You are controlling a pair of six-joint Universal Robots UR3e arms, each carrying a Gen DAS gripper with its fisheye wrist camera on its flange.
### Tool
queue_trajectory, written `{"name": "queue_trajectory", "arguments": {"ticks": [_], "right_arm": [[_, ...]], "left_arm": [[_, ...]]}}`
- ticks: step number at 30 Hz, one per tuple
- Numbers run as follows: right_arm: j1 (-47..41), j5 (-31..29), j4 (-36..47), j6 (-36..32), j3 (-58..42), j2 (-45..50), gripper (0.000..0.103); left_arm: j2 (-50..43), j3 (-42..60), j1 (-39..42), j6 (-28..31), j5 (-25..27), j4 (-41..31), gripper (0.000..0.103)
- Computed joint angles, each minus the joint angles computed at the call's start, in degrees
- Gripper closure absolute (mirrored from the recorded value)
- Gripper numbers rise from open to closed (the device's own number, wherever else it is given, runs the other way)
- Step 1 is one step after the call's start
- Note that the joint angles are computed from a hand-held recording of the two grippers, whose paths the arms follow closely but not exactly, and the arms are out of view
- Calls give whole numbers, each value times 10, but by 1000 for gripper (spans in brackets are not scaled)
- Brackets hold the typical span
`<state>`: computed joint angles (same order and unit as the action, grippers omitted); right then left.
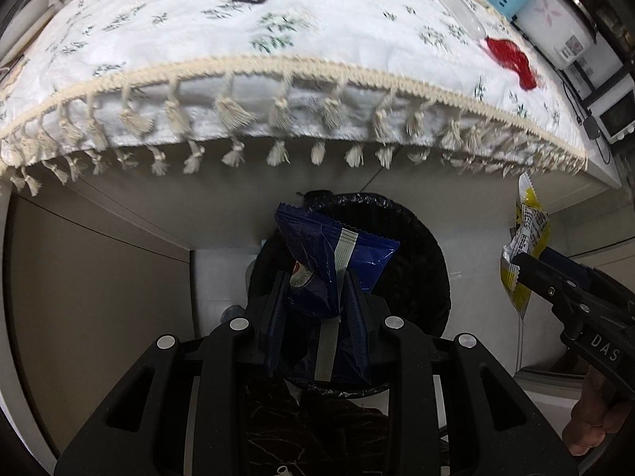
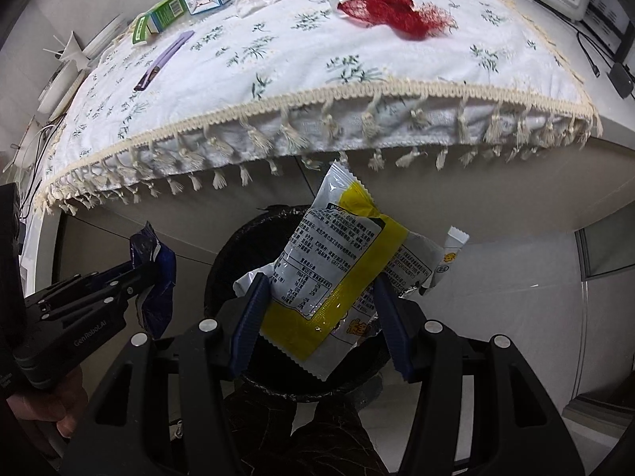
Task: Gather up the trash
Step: 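Lift both held bags and carry them down over the black trash bin, then open the left tool over the bin while the right tool releases the chip bag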
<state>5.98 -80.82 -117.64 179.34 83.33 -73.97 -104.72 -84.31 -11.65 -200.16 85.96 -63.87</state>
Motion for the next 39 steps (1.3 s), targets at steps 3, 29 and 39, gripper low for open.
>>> {"name": "queue_trajectory", "arguments": {"ticks": [3, 29, 39], "right_arm": [[-5, 0, -9, -2, 21, -8, 51], [-35, -23, -24, 2, 115, -68, 51], [-29, -21, -20, 8, 100, -64, 51]], "left_arm": [[-8, -7, -8, 0, -2, 17, 75], [-112, 33, -68, -2, -17, 78, 62], [-80, 11, -59, 0, -17, 86, 37]]}}
